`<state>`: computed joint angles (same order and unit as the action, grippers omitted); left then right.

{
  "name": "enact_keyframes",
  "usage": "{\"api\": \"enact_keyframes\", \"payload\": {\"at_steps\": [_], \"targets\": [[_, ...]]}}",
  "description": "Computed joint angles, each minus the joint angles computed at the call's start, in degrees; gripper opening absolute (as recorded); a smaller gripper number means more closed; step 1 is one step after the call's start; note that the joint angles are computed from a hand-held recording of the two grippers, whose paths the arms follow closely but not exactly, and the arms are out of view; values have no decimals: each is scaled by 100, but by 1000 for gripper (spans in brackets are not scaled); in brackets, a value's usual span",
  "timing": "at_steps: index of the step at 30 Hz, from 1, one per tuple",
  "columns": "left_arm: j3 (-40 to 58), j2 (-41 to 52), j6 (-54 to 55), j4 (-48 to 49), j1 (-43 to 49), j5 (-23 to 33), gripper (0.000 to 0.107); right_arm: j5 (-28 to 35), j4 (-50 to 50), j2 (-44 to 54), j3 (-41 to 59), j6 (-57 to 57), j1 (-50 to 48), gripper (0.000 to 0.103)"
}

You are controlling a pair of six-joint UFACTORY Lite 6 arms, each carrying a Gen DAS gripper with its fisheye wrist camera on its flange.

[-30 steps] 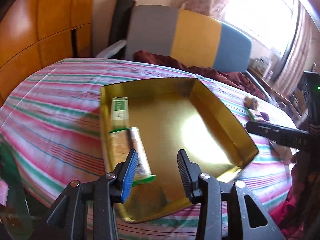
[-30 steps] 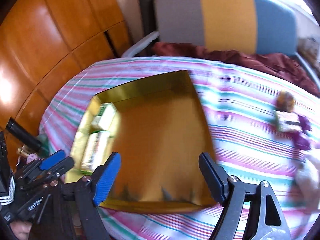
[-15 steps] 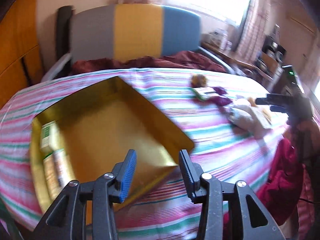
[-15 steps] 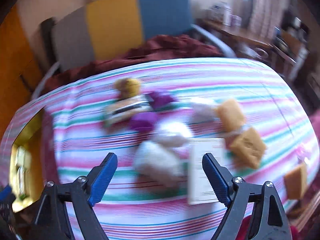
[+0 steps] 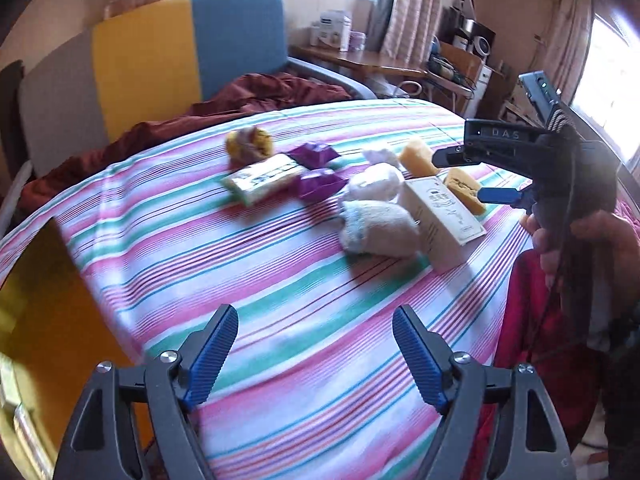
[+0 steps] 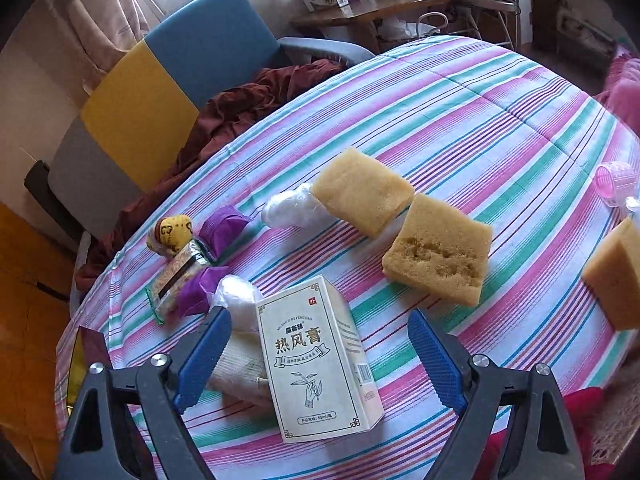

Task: Organize objects
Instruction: 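Grasp the sock roll with the left tool while the right tool approaches the white medicine box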

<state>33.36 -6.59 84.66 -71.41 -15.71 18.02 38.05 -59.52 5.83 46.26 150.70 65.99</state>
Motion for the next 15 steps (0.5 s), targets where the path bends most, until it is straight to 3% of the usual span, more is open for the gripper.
{"api": "enact_keyframes", "payload": {"at_steps": [7,15], "targets": [[1305,1606,545,-966,-1108,-420,84,-108,-654,-240,-347,816,5,92],[2754,3113,-982,283,-1626,-706,85,-326,-1194,-343,-501,1266,-57,93]]}}
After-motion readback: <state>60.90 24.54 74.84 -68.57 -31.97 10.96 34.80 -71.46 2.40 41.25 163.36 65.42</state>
